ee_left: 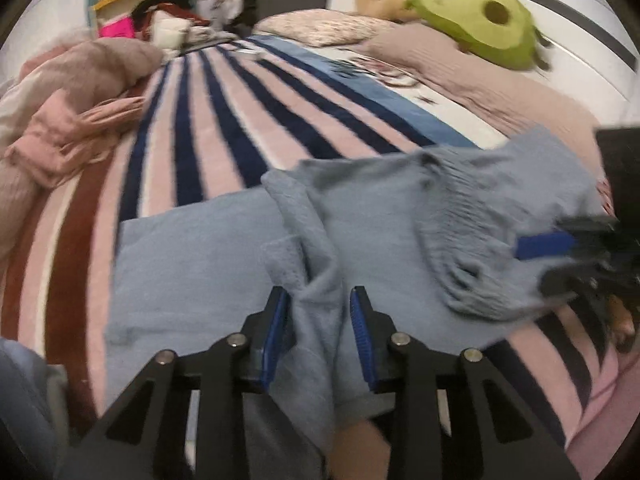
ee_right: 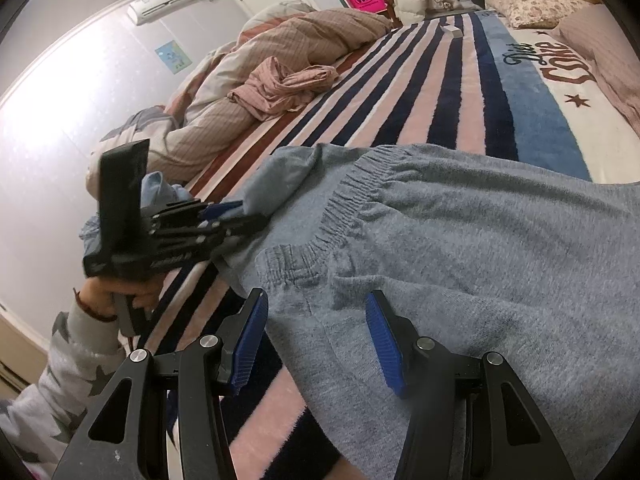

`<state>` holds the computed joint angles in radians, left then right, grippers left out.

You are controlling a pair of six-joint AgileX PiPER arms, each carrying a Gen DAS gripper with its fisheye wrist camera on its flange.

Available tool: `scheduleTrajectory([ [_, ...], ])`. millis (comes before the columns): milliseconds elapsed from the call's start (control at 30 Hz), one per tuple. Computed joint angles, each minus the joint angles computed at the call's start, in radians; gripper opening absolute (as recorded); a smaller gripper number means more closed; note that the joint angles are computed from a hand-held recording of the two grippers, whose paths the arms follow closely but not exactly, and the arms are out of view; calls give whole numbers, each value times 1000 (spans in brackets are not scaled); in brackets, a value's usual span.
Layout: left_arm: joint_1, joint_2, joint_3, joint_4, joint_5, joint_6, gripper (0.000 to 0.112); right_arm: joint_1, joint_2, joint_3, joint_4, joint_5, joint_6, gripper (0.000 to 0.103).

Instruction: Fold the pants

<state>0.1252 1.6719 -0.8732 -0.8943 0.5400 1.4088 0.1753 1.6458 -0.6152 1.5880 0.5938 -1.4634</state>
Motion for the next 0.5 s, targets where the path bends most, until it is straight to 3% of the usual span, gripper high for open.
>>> scheduleTrajectory([
  [133, -32, -3, 10, 42, -37, -48, 29, -4, -1, 0, -5, 3, 4, 47],
  [267, 28, -17, -16, -22, 125, 10, 29, -8, 0, -1, -10, 9, 5, 47],
  [400, 14, -31, -24, 6, 91, -19, 29, -12, 2, -2, -12, 12, 4, 47],
  [500, 67, 22, -87, -42, 128, -84, 29, -14, 3, -3, -12, 13, 3, 47],
])
